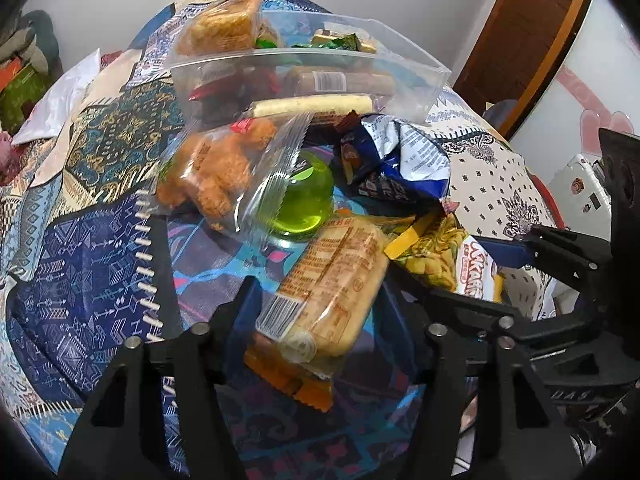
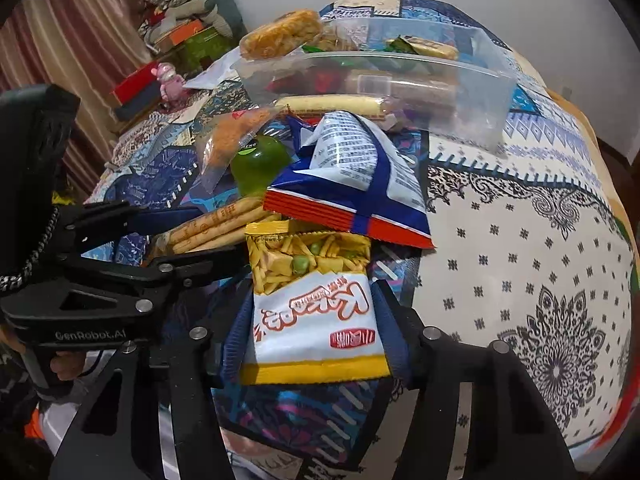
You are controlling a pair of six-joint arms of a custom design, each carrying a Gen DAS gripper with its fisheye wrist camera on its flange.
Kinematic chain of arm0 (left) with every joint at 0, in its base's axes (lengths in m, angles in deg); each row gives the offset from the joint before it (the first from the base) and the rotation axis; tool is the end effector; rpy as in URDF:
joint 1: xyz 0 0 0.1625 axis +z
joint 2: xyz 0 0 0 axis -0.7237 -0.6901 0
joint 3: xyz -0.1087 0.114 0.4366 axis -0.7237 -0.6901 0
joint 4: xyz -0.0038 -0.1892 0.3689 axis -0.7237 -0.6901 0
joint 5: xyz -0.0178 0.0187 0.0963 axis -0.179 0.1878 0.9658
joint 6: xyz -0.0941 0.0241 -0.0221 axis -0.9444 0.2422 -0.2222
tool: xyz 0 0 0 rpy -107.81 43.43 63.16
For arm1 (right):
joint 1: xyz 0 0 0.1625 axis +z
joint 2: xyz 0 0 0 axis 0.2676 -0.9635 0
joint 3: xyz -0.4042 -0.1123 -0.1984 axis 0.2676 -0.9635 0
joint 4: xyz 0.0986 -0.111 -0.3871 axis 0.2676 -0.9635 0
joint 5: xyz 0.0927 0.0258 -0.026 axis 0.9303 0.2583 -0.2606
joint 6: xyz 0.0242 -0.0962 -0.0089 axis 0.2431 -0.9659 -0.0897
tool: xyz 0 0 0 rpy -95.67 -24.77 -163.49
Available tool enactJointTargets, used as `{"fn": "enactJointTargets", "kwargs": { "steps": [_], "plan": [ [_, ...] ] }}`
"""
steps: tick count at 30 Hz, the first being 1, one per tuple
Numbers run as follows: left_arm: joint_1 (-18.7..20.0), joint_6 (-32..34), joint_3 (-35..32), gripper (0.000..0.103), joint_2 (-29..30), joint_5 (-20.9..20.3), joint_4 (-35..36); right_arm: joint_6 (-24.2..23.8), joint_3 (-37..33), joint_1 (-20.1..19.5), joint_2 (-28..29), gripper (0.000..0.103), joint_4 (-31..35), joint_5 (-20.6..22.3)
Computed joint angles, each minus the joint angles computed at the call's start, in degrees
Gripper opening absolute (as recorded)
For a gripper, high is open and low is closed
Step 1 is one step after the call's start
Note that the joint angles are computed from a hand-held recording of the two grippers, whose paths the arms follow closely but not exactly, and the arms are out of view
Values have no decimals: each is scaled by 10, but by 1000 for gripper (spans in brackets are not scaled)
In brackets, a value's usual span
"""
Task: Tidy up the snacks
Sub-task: 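Grasp the wafer stick pack with the left tool while the right tool grasps the yellow snack bag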
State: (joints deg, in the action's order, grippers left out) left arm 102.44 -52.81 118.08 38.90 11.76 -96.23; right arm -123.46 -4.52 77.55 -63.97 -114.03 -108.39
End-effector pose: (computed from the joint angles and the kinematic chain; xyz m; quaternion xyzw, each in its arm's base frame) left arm -0.2680 -0.7588 0.0701 0.1003 0.9194 -0.2571 0.2803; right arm 0.1547 -0.8158 0.1874 0.3695 -0.9098 0.1045 0.1577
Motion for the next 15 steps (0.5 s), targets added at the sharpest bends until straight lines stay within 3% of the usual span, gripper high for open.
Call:
{"fn": "enactJointTargets", "kwargs": {
  "steps": [9, 15],
  "plan": [
    [-9, 35, 21, 27, -3, 10, -40, 9, 14, -4, -12, 47, -8, 20],
    [-24, 55, 47, 22, -20, 24, -90, 9, 28, -5, -30, 46, -15, 39]
  ]
}}
